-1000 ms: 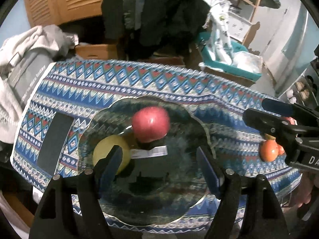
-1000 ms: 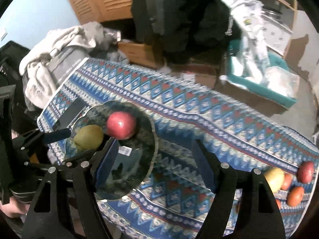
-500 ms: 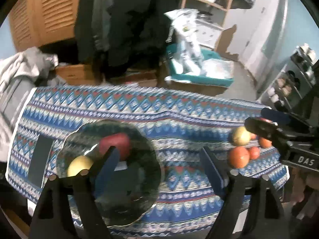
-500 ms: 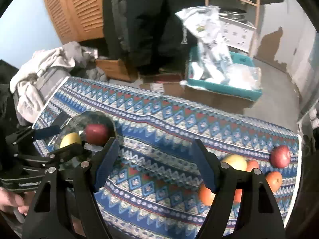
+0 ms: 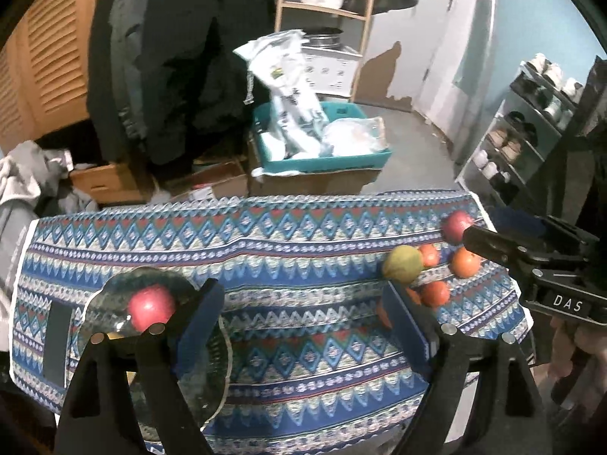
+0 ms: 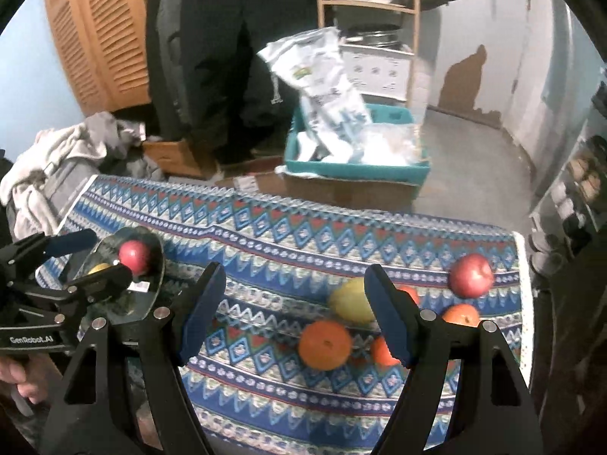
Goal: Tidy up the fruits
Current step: 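Withdraw both open tools from the bowl back toward the remaining fruit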
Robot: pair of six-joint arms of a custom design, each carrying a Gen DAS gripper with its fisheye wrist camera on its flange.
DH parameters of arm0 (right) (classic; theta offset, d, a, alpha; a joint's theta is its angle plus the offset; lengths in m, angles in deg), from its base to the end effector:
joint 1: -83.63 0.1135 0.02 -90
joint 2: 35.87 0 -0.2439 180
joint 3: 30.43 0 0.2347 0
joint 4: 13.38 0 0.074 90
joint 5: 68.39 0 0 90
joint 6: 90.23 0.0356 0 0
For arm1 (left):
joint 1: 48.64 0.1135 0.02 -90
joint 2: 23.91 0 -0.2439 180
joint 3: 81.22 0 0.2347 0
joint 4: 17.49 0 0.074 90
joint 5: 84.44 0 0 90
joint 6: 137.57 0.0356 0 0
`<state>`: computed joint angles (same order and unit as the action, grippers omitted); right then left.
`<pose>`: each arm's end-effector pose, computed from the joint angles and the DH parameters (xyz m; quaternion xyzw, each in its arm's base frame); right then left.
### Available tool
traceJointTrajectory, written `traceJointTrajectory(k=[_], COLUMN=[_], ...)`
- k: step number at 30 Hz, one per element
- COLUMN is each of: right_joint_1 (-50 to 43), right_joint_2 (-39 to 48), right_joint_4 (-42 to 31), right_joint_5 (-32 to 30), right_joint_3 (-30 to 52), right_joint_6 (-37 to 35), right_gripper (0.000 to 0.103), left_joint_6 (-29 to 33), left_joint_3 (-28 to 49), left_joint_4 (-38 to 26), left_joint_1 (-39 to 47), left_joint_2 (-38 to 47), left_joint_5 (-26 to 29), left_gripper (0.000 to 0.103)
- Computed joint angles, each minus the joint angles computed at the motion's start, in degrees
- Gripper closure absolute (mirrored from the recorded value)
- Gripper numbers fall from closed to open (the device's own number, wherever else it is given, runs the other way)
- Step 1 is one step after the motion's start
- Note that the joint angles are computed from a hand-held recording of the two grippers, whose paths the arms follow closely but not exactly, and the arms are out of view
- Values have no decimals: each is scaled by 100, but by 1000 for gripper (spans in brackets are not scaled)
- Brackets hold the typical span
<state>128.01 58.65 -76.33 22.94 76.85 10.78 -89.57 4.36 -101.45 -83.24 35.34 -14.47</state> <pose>0.2424 0.2360 0.3243 -0.2662 0.9017 0.1486 0.3065 0.1412 -0.0826 0.3365 -0.1094 0.9406 -0.0391 0.3189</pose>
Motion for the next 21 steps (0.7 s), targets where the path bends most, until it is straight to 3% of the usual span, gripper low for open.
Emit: traceJointTrajectory(k=[9,21], right_joint_1=[-557,-1469], right_joint_2=[-779,-1334], right_joint_4=[88,262], right_joint_5=[-2,-210], right_joint_3=[-775,-1512], right_joint_6=[-205,-562], right_gripper=[26,26], left_joint_6=[-286,-304], left_joint_3=[792,1582], left_joint_4=[-50,18], left_joint_1=[-764,-1087], left_joint_2=[866,1903], left_joint_5=[-370,-434], left_gripper=[16,16])
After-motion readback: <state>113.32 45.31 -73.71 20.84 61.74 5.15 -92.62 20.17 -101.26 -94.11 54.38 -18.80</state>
